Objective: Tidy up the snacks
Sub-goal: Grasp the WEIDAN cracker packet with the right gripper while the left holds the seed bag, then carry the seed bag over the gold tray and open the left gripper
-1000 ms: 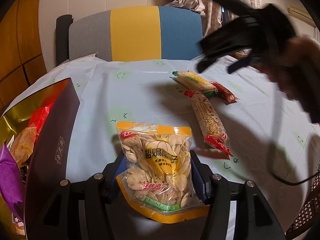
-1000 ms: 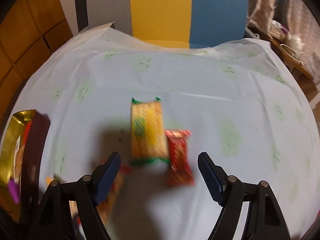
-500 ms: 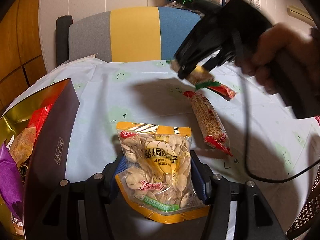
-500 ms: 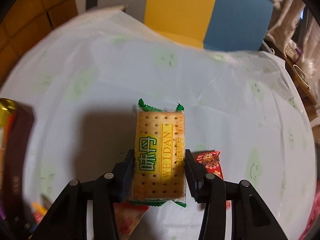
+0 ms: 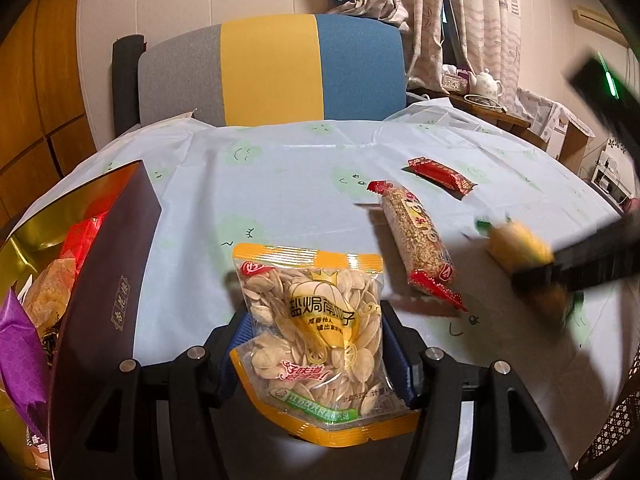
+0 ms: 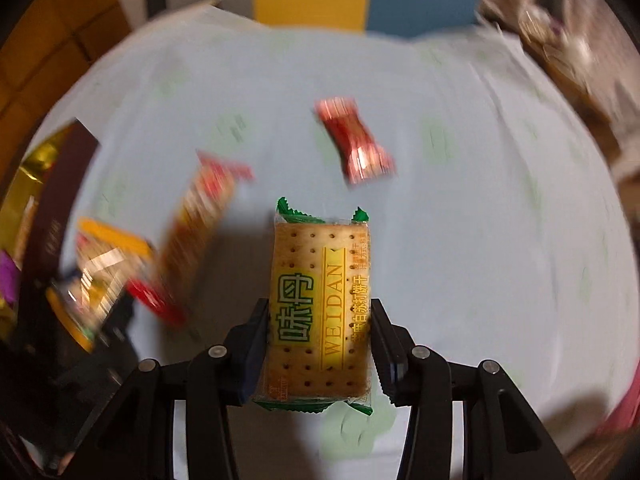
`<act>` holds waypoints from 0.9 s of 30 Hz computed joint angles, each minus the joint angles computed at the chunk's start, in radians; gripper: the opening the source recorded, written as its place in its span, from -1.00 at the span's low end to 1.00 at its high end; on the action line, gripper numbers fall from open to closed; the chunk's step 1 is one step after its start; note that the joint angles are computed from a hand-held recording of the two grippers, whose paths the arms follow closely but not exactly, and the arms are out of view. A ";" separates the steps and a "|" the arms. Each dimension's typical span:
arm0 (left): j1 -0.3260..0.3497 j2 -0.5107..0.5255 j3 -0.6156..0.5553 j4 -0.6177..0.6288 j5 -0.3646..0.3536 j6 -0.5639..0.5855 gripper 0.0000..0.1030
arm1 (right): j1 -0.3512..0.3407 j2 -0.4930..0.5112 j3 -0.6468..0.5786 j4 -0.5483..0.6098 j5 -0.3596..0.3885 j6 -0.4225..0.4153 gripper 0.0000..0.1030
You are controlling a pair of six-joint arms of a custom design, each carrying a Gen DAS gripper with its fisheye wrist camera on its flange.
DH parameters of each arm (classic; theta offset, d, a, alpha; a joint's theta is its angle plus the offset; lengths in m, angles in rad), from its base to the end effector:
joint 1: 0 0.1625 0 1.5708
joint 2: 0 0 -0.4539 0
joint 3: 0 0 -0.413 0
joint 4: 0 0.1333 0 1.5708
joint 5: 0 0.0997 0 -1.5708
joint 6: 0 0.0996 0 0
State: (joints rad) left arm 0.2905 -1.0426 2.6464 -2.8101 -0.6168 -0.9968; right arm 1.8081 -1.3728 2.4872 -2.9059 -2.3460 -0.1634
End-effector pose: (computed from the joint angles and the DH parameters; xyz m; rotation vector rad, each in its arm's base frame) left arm -0.2142 -0.2880 0.0524 0.5369 2.2256 -0.8936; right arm 0.1521 -0.3584 0.1892 0.3649 -2.3331 0.2968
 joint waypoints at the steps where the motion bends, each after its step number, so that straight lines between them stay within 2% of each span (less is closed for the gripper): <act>1: 0.002 -0.002 -0.002 0.002 -0.003 0.002 0.18 | -0.019 0.003 0.027 -0.029 0.001 0.008 -0.07; 3: 0.008 -0.009 -0.005 0.004 -0.009 0.008 0.18 | -0.017 0.011 0.070 -0.152 0.005 -0.029 -0.07; 5: 0.016 -0.014 -0.016 0.023 -0.014 0.013 0.18 | -0.015 -0.002 0.088 -0.171 0.013 -0.001 -0.04; 7: 0.023 -0.021 -0.022 0.034 -0.022 0.019 0.18 | -0.017 -0.002 0.104 -0.211 0.022 -0.016 -0.03; 13: 0.032 -0.050 -0.043 0.097 -0.048 0.022 0.14 | -0.036 0.002 0.181 -0.403 0.044 -0.122 -0.03; 18: 0.026 -0.083 -0.043 0.110 -0.086 0.030 0.12 | -0.061 0.056 0.259 -0.659 0.070 -0.231 -0.03; 20: 0.010 -0.098 -0.039 0.115 -0.091 0.024 0.12 | -0.062 0.064 0.272 -0.688 0.074 -0.230 -0.02; 21: 0.003 -0.106 -0.041 0.125 -0.091 0.020 0.12 | -0.062 0.034 0.277 -0.670 0.076 -0.235 -0.03; 22: -0.005 -0.118 -0.043 0.142 -0.091 0.013 0.12 | -0.064 0.046 0.279 -0.692 0.078 -0.243 -0.03; 23: -0.014 -0.132 -0.047 0.156 -0.090 0.007 0.12 | -0.067 0.101 0.265 -0.739 0.081 -0.253 -0.03; 27: -0.050 -0.183 -0.059 0.219 -0.080 -0.015 0.12 | -0.073 0.167 0.291 -0.886 0.099 -0.291 -0.03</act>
